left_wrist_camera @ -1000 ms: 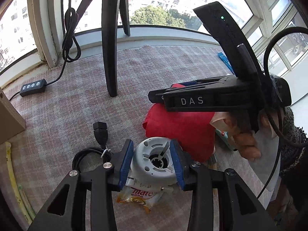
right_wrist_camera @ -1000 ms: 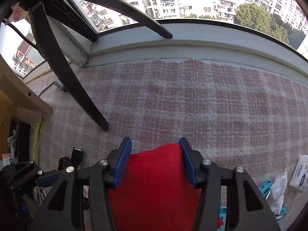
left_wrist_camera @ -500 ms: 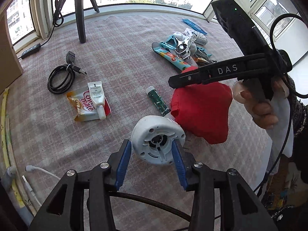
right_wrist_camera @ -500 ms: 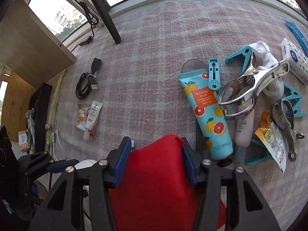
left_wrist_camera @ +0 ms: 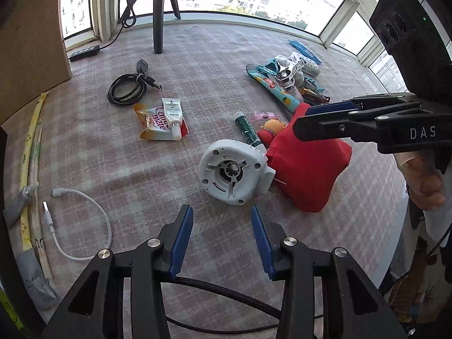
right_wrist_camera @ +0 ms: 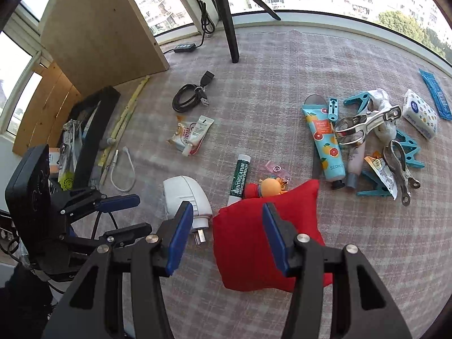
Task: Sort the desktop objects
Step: 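Lift the red cushion with right tool while left tool carries the white plug adapter toward it, then grasp the white plug adapter with right tool while left tool releases it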
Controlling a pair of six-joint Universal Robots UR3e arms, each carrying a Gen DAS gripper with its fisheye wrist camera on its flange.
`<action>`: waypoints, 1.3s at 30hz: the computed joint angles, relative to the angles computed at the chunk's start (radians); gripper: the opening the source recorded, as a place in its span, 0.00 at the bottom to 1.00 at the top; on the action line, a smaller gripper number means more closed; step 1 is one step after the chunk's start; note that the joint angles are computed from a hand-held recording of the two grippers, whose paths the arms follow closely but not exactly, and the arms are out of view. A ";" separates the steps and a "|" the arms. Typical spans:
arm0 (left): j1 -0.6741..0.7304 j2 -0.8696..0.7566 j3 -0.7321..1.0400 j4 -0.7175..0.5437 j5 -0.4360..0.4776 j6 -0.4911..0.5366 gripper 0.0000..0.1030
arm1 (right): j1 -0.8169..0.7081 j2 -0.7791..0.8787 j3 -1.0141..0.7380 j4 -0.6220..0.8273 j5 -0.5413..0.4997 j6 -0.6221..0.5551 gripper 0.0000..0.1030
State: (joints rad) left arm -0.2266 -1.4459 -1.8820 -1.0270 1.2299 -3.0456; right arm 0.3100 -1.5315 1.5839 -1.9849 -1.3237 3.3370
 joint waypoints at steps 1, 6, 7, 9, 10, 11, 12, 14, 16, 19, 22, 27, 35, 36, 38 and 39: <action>0.000 -0.004 -0.009 0.011 -0.001 -0.006 0.39 | 0.026 0.045 -0.041 0.007 -0.006 -0.005 0.49; -0.012 -0.034 -0.018 0.061 0.011 -0.033 0.39 | 0.113 0.222 -0.235 0.073 -0.083 -0.036 0.49; -0.014 -0.040 -0.015 0.065 0.016 -0.034 0.39 | 0.119 0.244 -0.259 0.082 -0.100 -0.038 0.49; -0.015 -0.043 -0.014 0.081 0.040 -0.031 0.39 | 0.116 0.254 -0.275 0.086 -0.120 -0.037 0.49; -0.002 -0.046 -0.008 0.074 0.038 -0.022 0.39 | 0.102 0.246 -0.267 0.086 -0.109 -0.038 0.49; 0.014 -0.051 0.002 0.062 0.033 -0.014 0.39 | 0.087 0.236 -0.255 0.085 -0.093 -0.038 0.49; 0.032 -0.061 0.016 0.051 0.032 -0.009 0.39 | 0.070 0.224 -0.242 0.087 -0.079 -0.040 0.49; 0.074 -0.094 0.064 0.015 0.025 0.000 0.39 | 0.046 0.213 -0.229 0.095 -0.063 -0.038 0.49; 0.117 -0.142 0.131 -0.032 -0.002 0.004 0.39 | 0.033 0.208 -0.220 0.099 -0.042 -0.044 0.49; 0.143 -0.246 0.266 -0.097 -0.016 -0.007 0.39 | 0.040 0.230 -0.232 0.113 -0.041 -0.035 0.47; 0.137 -0.351 0.397 -0.143 0.000 -0.032 0.39 | 0.040 0.253 -0.236 0.113 -0.027 -0.028 0.43; 0.116 -0.500 0.567 -0.214 0.029 -0.067 0.27 | 0.037 0.283 -0.248 0.123 -0.009 -0.010 0.37; 0.056 -0.631 0.719 -0.280 0.078 -0.083 0.17 | 0.050 0.335 -0.311 0.170 -0.006 -0.006 0.33; 0.048 -0.638 0.731 -0.284 0.092 -0.083 0.13 | 0.056 0.347 -0.326 0.178 -0.015 -0.002 0.32; 0.048 -0.639 0.727 -0.278 0.082 -0.087 0.11 | 0.051 0.355 -0.334 0.185 -0.002 0.000 0.30; 0.051 -0.635 0.719 -0.273 0.073 -0.090 0.11 | 0.045 0.358 -0.338 0.191 0.010 0.002 0.26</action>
State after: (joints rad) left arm -0.1755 -2.0812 -1.1630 -1.3002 1.3024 -3.1353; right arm 0.3553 -1.1738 1.2461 -1.7940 -1.3140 3.3388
